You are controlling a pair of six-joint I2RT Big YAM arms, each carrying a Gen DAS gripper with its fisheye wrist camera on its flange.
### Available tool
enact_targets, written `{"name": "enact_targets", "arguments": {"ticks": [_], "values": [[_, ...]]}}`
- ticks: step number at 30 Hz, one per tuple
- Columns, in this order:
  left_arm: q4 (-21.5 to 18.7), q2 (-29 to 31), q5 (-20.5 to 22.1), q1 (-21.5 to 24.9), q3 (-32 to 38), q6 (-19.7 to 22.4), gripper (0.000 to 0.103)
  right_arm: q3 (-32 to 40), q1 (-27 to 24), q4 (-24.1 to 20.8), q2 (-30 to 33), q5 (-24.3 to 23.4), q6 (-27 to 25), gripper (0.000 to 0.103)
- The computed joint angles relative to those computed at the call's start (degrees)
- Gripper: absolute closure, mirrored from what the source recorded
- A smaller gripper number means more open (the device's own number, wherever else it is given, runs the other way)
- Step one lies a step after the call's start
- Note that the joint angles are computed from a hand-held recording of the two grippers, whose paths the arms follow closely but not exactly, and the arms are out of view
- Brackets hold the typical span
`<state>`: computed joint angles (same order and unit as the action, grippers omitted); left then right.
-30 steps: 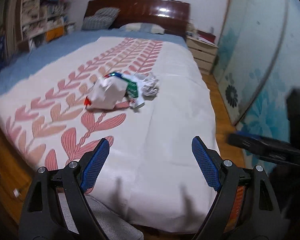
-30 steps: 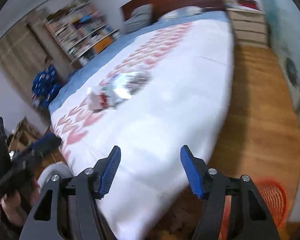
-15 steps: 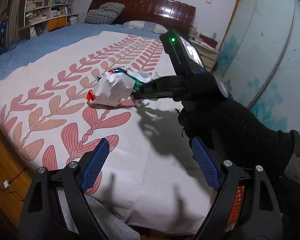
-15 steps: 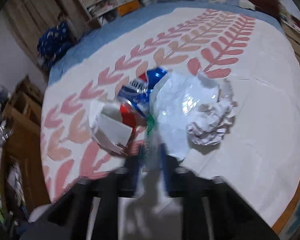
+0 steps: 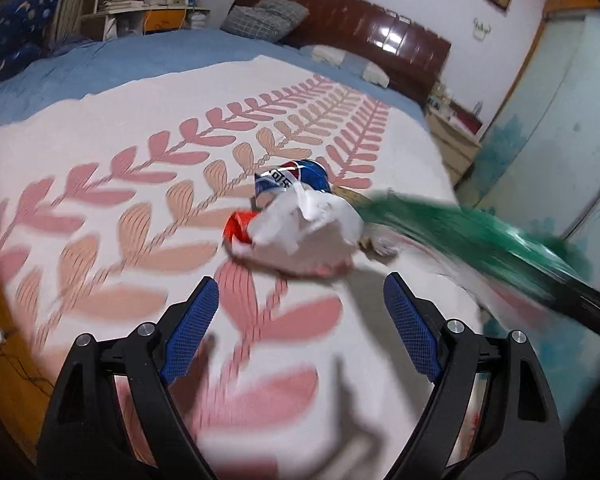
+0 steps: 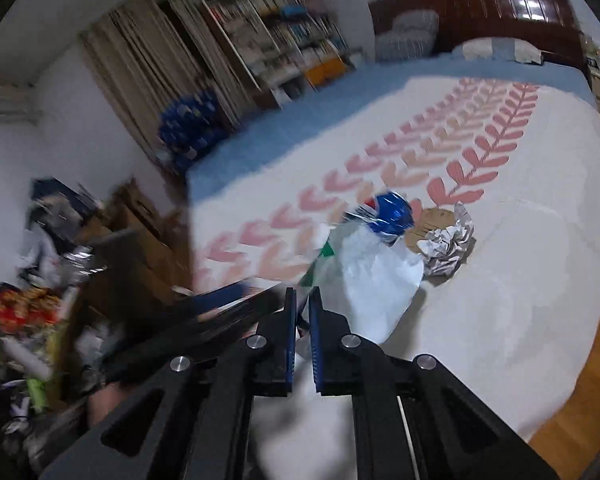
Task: Collect trash
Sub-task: 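Grasp the white plastic bag with the left tool while the right tool grasps the green packet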
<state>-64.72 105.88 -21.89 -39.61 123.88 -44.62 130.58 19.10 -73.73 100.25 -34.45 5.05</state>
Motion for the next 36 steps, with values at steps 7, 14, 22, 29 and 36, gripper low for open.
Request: {"name": "enact_targets", "arguments": {"ticks": [7,14,22,29,36], "values": [[-12.7,15.4,-3.6,1.3,23.7,8.9,0.019,-18.2,-3.6,0.7,-10.2,0.3,0.0,0.095],[-9.0,12.1,3.4,3.3,16.9,5.2,0.023,-30.1,-4.5,5.3,-16.8,-1.6,3.6,0.095],[-4.5,10.1,6.9,4.2,12.2,2.7,0.039,-34.5,-5.8,6.2,-19.0,-2.2,5.7,0.095],[0.7,5.3,4.7,3.5,5.8,1.3,0.047,-34.6,-7.4,6.8,-19.4,-3.0,6.5,0.095],[2.4,-0.8,-4.4,-2.5,3.6,5.3,0.047,-32.1,-9.5,6.2,-20.7,-3.6,5.5,0.095]]}}
